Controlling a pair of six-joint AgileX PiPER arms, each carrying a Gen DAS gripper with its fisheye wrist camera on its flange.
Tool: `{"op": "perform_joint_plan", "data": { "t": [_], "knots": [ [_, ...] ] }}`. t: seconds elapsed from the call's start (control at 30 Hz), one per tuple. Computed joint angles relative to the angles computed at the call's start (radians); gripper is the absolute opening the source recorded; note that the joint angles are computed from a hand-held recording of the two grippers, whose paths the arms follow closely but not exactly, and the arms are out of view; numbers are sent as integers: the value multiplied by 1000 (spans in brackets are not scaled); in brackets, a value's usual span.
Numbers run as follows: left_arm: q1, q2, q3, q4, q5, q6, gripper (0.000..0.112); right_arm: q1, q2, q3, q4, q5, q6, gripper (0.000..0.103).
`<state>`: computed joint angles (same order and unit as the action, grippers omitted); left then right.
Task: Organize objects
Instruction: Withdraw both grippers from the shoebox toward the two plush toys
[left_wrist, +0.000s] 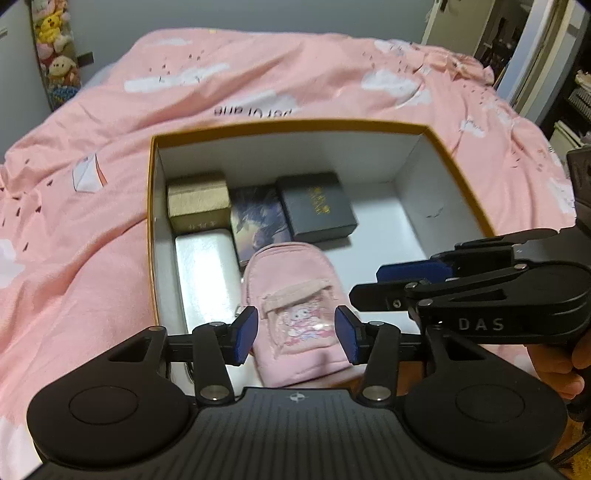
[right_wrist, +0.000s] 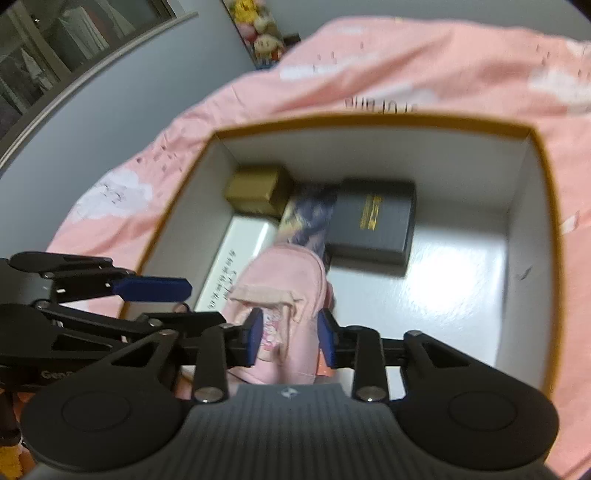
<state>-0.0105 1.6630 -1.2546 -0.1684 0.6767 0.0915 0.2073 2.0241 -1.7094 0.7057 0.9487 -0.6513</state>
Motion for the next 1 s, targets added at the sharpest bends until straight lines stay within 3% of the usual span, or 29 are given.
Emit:
{"op": "perform_joint_plan", "data": {
  "t": [0.1,0.23,0.43,0.63,0.83,1.0],
  "knots": [
    [-19,-66,48,-10,-30,1,59,-10,-111,123,27,-81,-64,42],
    [-53,-157,103,-16,-47,-2,64,-45,-277,317,112,-208,-165,61],
    [-153,-298,223,46,-114,-58,65,-129,-510,589,338,-305,-399,66],
    [-273,-425,374,173,-222,-248,65,-197,-717,818,441,-382,-578,74],
    [-276,-426,483,-95,-242,-126,65,-329,-805,962,440,-324,-603,74],
    [-301,-383,580,-279,-320,-29,65,-341,-838,1073,398,-397,-638,73]
  ]
}}
